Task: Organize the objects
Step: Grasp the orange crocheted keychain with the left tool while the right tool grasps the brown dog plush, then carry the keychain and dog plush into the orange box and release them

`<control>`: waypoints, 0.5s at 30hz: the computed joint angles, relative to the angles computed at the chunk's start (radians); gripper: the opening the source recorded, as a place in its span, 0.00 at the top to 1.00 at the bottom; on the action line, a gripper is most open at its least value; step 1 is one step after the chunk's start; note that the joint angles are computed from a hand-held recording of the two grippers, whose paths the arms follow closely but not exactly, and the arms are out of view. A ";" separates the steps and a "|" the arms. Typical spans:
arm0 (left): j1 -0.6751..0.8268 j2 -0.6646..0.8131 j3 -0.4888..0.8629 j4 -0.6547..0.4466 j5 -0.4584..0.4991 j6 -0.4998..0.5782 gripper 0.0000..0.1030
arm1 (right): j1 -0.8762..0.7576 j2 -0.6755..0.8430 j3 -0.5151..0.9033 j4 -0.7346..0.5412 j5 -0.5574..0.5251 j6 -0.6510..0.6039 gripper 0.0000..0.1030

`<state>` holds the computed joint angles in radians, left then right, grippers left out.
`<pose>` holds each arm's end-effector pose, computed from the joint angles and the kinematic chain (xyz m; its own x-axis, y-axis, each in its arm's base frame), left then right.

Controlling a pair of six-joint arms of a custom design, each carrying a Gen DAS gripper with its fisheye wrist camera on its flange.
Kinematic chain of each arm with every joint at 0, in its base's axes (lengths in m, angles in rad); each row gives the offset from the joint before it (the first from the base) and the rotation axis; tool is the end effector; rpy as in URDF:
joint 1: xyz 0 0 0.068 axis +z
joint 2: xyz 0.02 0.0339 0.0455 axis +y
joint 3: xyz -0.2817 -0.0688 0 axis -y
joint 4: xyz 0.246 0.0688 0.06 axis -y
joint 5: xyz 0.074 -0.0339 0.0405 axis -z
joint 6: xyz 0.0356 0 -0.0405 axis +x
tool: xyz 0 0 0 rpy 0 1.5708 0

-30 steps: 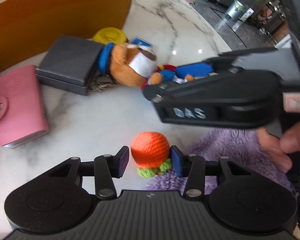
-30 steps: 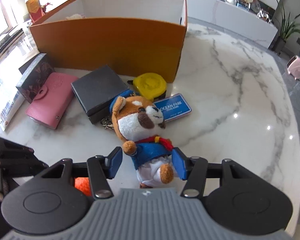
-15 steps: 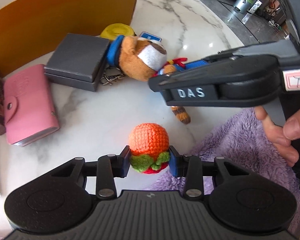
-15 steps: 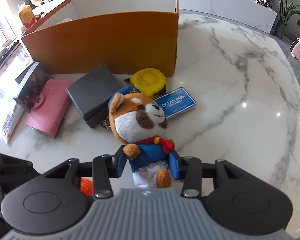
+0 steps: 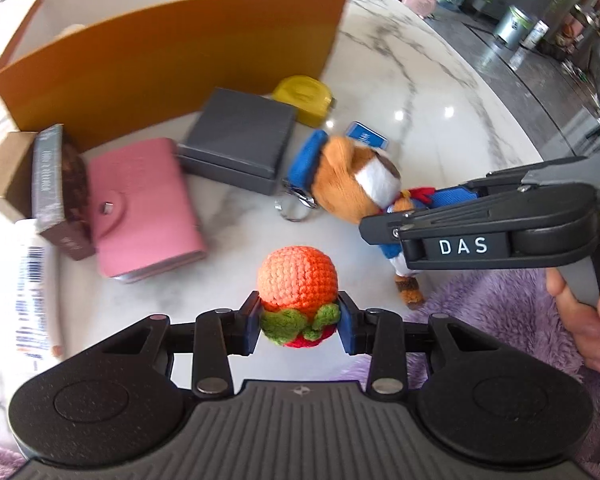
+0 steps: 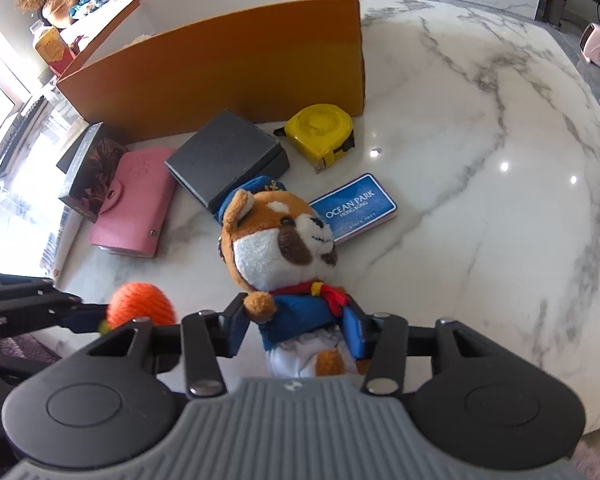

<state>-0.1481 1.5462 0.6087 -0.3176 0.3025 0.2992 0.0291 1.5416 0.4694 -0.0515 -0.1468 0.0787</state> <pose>0.2363 -0.0460 0.1297 -0.8299 0.4083 -0.3802 0.4991 0.8478 -0.1791 0.2291 0.0119 0.1092 -0.9058 0.0514 -0.4206 -0.0209 0.9860 0.1655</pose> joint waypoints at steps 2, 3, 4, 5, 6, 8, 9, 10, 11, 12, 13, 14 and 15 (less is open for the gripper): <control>0.022 -0.007 0.009 -0.007 0.003 0.002 0.57 | 0.013 0.026 0.012 0.016 0.013 0.001 0.49; 0.032 -0.009 0.013 -0.008 0.006 0.003 0.57 | 0.016 0.042 0.019 0.022 0.011 0.000 0.47; 0.039 -0.011 0.018 -0.011 0.008 0.004 0.57 | 0.021 0.052 0.021 0.029 0.013 0.002 0.48; 0.051 -0.016 0.022 -0.015 0.011 0.008 0.57 | 0.028 0.059 0.021 0.039 0.023 0.007 0.49; 0.059 -0.017 0.027 -0.017 0.015 0.011 0.57 | 0.030 0.062 0.019 0.047 0.023 0.009 0.50; 0.071 -0.018 0.037 -0.022 0.020 0.016 0.57 | 0.033 0.060 0.014 0.057 0.027 0.009 0.52; 0.075 -0.019 0.042 -0.025 0.022 0.019 0.57 | 0.032 0.056 0.011 0.059 0.028 0.010 0.55; 0.087 -0.028 0.045 -0.034 0.029 0.030 0.57 | 0.034 0.048 0.007 0.057 0.032 0.011 0.57; 0.091 -0.033 0.050 -0.039 0.034 0.033 0.57 | 0.036 0.032 0.004 0.050 0.039 0.012 0.59; 0.103 -0.040 0.055 -0.047 0.044 0.045 0.57 | 0.035 0.015 0.001 0.042 0.040 0.015 0.61; 0.110 -0.044 0.063 -0.055 0.053 0.051 0.57 | 0.031 -0.002 -0.001 0.033 0.032 0.022 0.61; 0.116 -0.049 0.071 -0.064 0.062 0.056 0.57 | 0.023 -0.019 -0.004 0.024 0.020 0.027 0.61; 0.122 -0.052 0.081 -0.073 0.070 0.060 0.57 | 0.016 -0.042 -0.005 0.011 0.009 0.034 0.62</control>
